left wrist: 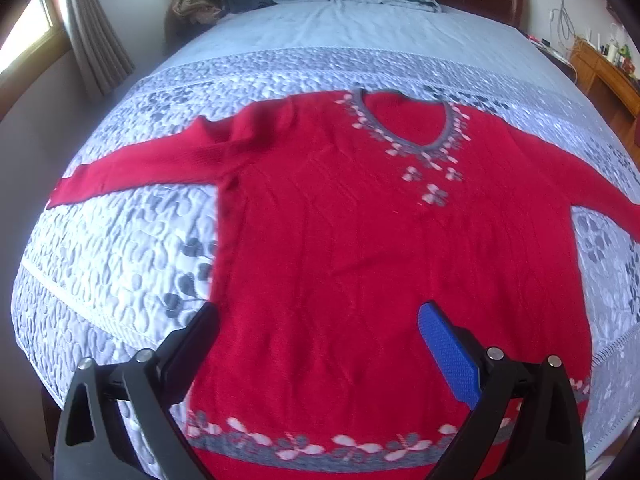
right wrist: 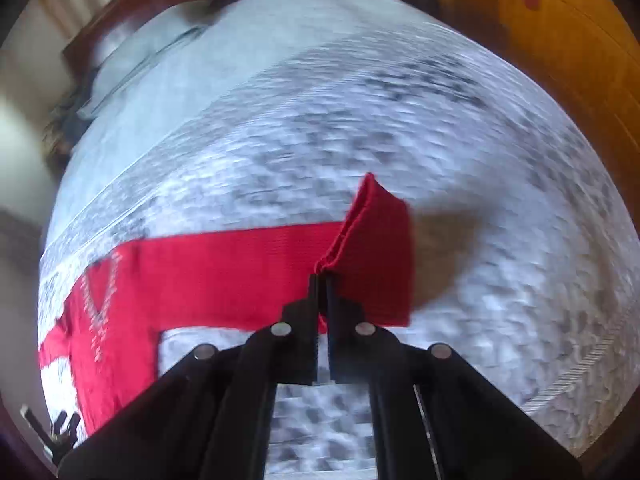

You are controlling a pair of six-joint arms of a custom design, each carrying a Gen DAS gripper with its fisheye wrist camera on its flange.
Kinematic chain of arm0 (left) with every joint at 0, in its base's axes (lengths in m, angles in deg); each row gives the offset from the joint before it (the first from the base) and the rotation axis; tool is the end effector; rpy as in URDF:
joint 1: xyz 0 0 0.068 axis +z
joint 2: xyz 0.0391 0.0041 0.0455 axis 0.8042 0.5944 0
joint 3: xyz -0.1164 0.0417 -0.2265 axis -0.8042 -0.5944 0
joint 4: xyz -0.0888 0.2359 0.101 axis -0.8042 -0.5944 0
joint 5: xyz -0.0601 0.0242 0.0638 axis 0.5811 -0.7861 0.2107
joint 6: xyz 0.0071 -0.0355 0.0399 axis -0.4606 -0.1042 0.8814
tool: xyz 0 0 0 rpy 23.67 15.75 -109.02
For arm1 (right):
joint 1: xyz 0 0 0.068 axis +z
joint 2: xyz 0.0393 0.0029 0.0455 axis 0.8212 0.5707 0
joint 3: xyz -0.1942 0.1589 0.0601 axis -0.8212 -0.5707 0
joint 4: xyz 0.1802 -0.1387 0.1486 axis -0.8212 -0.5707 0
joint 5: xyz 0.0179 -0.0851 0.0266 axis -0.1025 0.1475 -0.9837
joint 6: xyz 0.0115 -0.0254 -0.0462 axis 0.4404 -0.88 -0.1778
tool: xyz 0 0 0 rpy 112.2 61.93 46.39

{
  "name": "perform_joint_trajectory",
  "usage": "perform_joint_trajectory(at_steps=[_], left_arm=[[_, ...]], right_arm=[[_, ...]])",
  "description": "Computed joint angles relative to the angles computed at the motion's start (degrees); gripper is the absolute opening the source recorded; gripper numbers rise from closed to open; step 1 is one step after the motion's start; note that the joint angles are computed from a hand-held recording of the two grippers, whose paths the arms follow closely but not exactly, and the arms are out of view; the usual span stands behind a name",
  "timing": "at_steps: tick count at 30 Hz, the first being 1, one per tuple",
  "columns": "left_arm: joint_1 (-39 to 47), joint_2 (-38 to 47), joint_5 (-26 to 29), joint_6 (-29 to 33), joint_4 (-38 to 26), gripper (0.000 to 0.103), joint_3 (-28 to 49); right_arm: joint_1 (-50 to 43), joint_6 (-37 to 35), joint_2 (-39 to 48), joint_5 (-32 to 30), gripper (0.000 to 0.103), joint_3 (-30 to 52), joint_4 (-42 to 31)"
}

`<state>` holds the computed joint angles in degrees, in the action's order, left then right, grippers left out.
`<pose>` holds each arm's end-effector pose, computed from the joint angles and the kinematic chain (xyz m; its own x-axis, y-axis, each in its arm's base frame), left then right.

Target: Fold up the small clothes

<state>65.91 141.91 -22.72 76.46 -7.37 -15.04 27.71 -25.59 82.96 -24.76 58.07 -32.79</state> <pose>0.2690 0.0571 0.2603 -0.8837 0.0685 -0.4629 0.0371 0.9964 0.0768 0.3150 -0.1523 0.3036 -0.8090 0.4617 -0.3639 0.3777 0.8826 0.2801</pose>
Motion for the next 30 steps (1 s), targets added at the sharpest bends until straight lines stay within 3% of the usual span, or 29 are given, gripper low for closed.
perform_joint_trajectory(at_steps=[5,10,15,17,19,21,27,30], left_arm=[[7.55,3.44,2.97,3.91,0.11,0.099,3.91],[12.26,6.32,4.43,6.73,1.21,0.099,6.91],[14.05,9.35,5.91,7.59,0.39,0.099,9.71],[13.55,10.29,6.14,7.52,0.10,0.099,10.34],[12.14,11.29,6.87,7.07,-0.43,0.099,10.98],[9.68,12.78,8.30,5.82,-1.86,0.099,12.31],[-3.02,23.94,21.50,-1.37,-10.18,0.099,23.19],[-10.97,33.92,27.63,-5.98,-14.03,0.099,32.82]], right_arm=[[19.91,9.79,2.02,-0.08,0.002,5.08,1.88],[38.38,17.61,15.91,2.02,0.002,19.38,2.85],[46.91,20.78,30.15,3.19,0.003,32.54,-1.15],[48.28,21.10,31.09,3.55,0.012,32.69,-1.73],[47.41,21.73,26.44,2.66,0.021,24.68,2.44],[45.49,23.12,20.32,1.47,0.021,15.43,7.41],[39.72,19.89,1.38,5.18,0.021,-9.10,14.52],[36.55,19.97,-6.19,3.28,0.021,-20.68,19.89]])
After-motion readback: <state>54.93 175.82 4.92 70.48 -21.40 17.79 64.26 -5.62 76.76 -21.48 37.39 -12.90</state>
